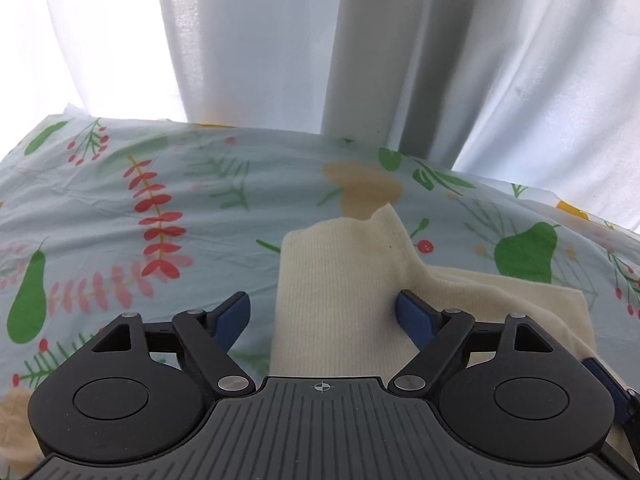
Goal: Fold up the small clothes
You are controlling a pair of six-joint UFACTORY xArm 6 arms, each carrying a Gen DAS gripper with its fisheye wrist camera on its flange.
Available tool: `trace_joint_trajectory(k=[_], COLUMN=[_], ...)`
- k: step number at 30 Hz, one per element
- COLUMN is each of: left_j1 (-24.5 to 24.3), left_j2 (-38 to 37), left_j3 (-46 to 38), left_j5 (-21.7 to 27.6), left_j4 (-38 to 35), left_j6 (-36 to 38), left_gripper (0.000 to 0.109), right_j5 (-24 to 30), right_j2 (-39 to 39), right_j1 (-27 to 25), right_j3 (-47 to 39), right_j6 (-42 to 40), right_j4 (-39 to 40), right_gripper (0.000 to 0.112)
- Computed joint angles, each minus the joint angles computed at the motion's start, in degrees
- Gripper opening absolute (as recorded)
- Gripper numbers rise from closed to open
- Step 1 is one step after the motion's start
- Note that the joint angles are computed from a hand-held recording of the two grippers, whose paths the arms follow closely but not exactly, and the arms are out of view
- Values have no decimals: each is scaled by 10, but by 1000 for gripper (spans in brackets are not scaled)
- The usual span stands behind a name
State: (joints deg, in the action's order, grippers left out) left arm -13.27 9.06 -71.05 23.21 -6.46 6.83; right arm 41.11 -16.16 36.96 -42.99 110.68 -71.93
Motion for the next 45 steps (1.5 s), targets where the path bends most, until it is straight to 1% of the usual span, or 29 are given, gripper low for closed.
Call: trace_joint_trajectory(k=[2, 3, 4, 6, 7, 10, 13, 16, 19, 22, 24, 25, 26, 27, 28, 29, 30, 31, 32, 34, 35, 36, 37, 39, 40, 41, 42, 43, 45], left_j1=[1, 1, 3, 10, 14, 17, 16, 16, 17, 15, 16, 17, 19, 20, 24, 27, 30, 35, 40, 56, 67, 85, 103, 126, 133, 133, 129, 128, 138], left_j2=[13, 19, 22, 23, 20, 2, -7, -6, -6, -5, -6, -8, -13, -20, -33, -48, -64, -87, -113, -171, -197, -228, -257, -300, -316, -326, -336, -346, -368], left_j3=[-9, -12, -12, -16, -14, 11, 25, 26, 23, 27, 31, 33, 38, 43, 54, 66, 79, 97, 117, 163, 178, 194, 210, 244, 261, 276, 295, 310, 325], left_j5=[-9, -16, -23, -11, -5, -19, -34, -34, -30, -39, -46, -46, -46, -44, -40, -40, -36, -29, -25, -8, 13, 56, 92, 131, 139, 132, 116, 111, 122], left_j4=[12, 5, -9, -65, -78, -74, -68, -88, -101, -117, -138, -139, -131, -128, -116, -109, -112, -125, -141, -197, -232, -267, -286, -300, -294, -269, -225, -202, -208], left_j6=[-11, -6, 5, 33, 39, 54, 66, 73, 75, 91, 109, 109, 101, 100, 93, 94, 109, 133, 155, 213, 244, 279, 298, 324, 335, 323, 296, 284, 295], left_gripper=[96, 98, 98, 99, 99, 99, 99, 99, 99, 99, 99, 99, 99, 99, 99, 99, 98, 98, 98, 98, 98, 98, 98, 98, 98, 98, 98, 98, 98], right_j5=[4, 6, 7, 4, 1, 0, 19, 22, 45, 62, 72, 73, 74, 75, 62, 27, 16, 29, 66, 164, 188, 200, 209, 248, 269, 300, 334, 350, 375], right_j2=[1, 3, 3, 2, -1, -2, 6, 4, 3, 8, 14, 16, 16, 14, 7, -6, -16, -24, -30, -51, -77, -115, -153, -214, -236, -253, -265, -274, -295], right_j1=[2, 3, 3, 1, 0, -1, 8, 9, 14, 16, 15, 13, 10, 5, -4, -22, -29, -25, -11, 38, 61, 85, 110, 174, 206, 245, 282, 303, 350], right_j3=[-1, -2, -2, 0, 2, 3, -6, -5, -7, -13, -19, -21, -22, -21, -14, 1, 11, 14, 10, 6, 21, 47, 71, 103, 113, 120, 120, 119, 122], right_j6=[0, 0, 1, 6, 7, 7, -9, -5, 8, 6, 2, 1, 1, 5, 15, 31, 41, 33, 18, -19, -27, -29, -32, -47, -50, -46, -38, -35, 4], right_j4=[0, 0, 0, -4, -5, -6, 3, 4, 12, 28, 39, 44, 53, 66, 72, 74, 76, 91, 113, 145, 149, 150, 156, 190, 204, 219, 242, 265, 305], right_gripper=[39, 40, 39, 40, 40, 40, 40, 40, 40, 40, 43, 48, 59, 65, 67, 69, 70, 74, 74, 79, 79, 80, 82, 85, 85, 87, 89, 91, 92])
